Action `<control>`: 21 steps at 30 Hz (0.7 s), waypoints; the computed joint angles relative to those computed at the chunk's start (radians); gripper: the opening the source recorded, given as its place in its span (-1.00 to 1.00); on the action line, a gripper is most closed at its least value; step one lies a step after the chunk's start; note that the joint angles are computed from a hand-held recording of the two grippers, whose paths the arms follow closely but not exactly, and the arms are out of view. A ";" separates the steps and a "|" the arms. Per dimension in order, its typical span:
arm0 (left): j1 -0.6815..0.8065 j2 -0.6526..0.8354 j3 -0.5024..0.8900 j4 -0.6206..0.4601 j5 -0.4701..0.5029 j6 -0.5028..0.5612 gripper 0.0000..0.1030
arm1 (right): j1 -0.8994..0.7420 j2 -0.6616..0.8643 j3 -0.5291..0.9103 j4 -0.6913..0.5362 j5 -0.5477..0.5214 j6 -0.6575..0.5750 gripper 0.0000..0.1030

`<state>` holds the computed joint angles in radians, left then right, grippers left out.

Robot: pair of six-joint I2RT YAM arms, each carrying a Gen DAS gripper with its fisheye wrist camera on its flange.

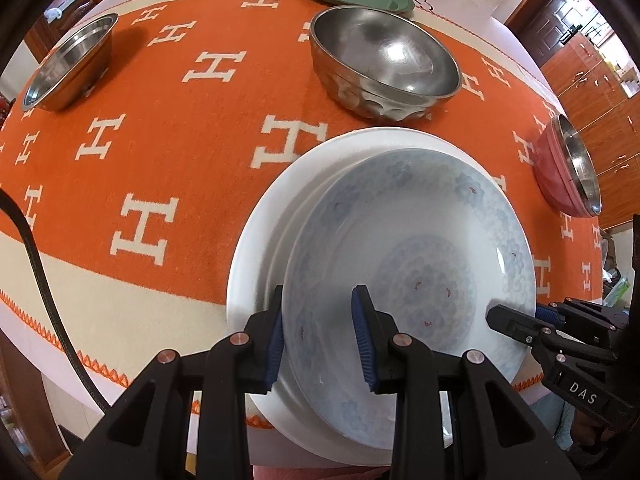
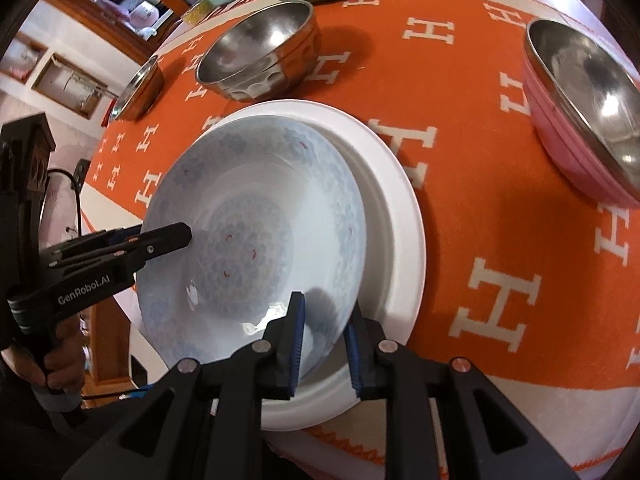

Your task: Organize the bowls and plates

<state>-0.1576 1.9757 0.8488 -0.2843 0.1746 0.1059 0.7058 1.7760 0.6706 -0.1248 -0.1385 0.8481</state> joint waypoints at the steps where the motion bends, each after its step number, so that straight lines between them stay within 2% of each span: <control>1: -0.005 0.004 -0.001 0.004 -0.005 -0.004 -0.44 | -0.002 -0.001 -0.001 -0.002 0.001 -0.006 -0.59; 6: -0.017 0.009 -0.008 0.019 -0.027 -0.007 -0.43 | 0.014 0.021 0.038 -0.040 0.019 -0.040 -0.50; 13: -0.048 0.007 0.007 -0.002 -0.064 -0.027 -0.41 | 0.034 0.037 0.073 -0.064 0.019 -0.082 -0.14; 21: -0.096 0.008 0.014 -0.011 -0.101 -0.070 -0.39 | 0.040 0.034 0.076 -0.069 0.017 -0.105 -0.14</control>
<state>-0.2531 1.9834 0.8627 -0.2957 0.0737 0.0356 0.7460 1.8103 0.7464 -0.1943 -0.1214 0.7433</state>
